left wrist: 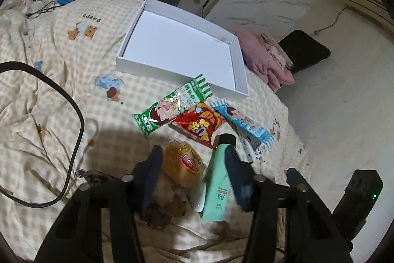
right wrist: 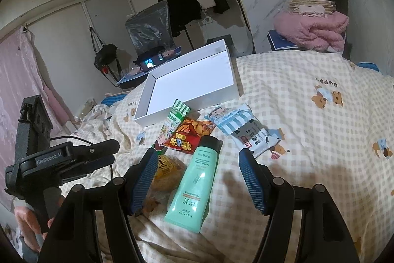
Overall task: Organize objects
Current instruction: 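Move the left tool toward the dark hair claw clip on the bed, then grasp the dark hair claw clip with the left tool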
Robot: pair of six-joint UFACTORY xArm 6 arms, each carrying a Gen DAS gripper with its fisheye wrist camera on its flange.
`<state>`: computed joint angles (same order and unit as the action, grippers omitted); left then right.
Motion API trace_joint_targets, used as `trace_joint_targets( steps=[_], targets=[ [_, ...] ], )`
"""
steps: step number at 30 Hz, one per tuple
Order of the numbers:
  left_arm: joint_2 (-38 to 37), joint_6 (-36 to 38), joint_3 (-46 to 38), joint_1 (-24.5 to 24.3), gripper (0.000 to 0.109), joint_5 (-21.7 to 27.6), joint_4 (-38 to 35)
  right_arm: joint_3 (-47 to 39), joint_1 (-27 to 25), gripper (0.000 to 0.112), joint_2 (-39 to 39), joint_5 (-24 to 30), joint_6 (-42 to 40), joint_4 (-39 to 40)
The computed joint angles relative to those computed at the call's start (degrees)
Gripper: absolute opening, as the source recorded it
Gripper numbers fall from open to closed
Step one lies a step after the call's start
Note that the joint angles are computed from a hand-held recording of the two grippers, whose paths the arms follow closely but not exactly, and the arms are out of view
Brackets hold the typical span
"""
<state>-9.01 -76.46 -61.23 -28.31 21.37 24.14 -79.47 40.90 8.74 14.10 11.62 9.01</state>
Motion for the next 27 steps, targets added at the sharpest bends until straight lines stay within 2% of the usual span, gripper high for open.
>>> trace_joint_targets(
  steps=[3,4,7,8,9,10,12,13,15,17,19,22,25,27],
  targets=[
    [1.09,2.76,-1.53,-0.58,0.045,2.57,-1.96,-0.16,-0.19,0.069,0.16,0.33,0.1,0.3],
    [1.36,3.16,-2.42,-0.86,0.045,5.1,-1.86,-0.19,-0.19,0.069,0.18,0.46,-0.49,1.11],
    [2.77,1.24,-6.43,-1.82,0.045,18.26,-0.85,-0.25,-0.17,0.069,0.16,0.8,-1.0,1.64],
    [2.46,0.24,-5.8,-1.36,0.045,19.46,-1.25,-0.24,-0.17,0.069,0.15,0.88,-0.95,1.5],
    [1.37,-1.17,-4.04,-0.54,0.045,18.26,-2.79,-0.3,-0.15,0.069,0.17,0.97,-0.86,1.41],
    [0.14,-2.01,-1.4,0.43,0.045,14.75,-4.35,-0.38,-0.11,0.069,0.21,1.06,-0.83,1.4],
    [-3.28,-4.46,6.32,2.77,0.045,3.8,-11.33,-0.35,-0.07,0.069,0.19,1.2,-0.85,1.45],
    [-4.27,-4.88,8.71,3.25,0.045,1.11,-14.5,-0.43,-0.07,0.069,0.2,1.36,-1.26,1.94],
    [-5.49,-6.34,11.38,3.7,0.027,-1.04,-17.95,-0.68,-0.06,0.069,0.34,1.58,-1.75,2.52],
    [-5.74,-2.93,12.08,3.8,0.026,0.58,-25.35,-0.76,-0.04,0.069,0.38,1.78,-2.09,2.8],
    [-4.63,0.14,11.32,3.56,0.026,2.19,-29.8,-0.71,0.0,0.069,0.33,2.0,-2.11,2.8],
    [-2.97,0.03,8.37,3.17,0.03,6.7,-30.08,-0.66,0.02,0.069,0.32,2.31,-1.92,2.57],
    [-2.55,-1.26,7.78,2.99,0.042,8.14,-29.93,-0.72,0.01,0.069,0.34,2.4,-1.9,2.6],
    [-2.28,-3.02,7.67,2.7,0.056,8.61,-30.01,-0.71,0.02,0.069,0.32,2.43,-2.16,2.88]
  ],
)
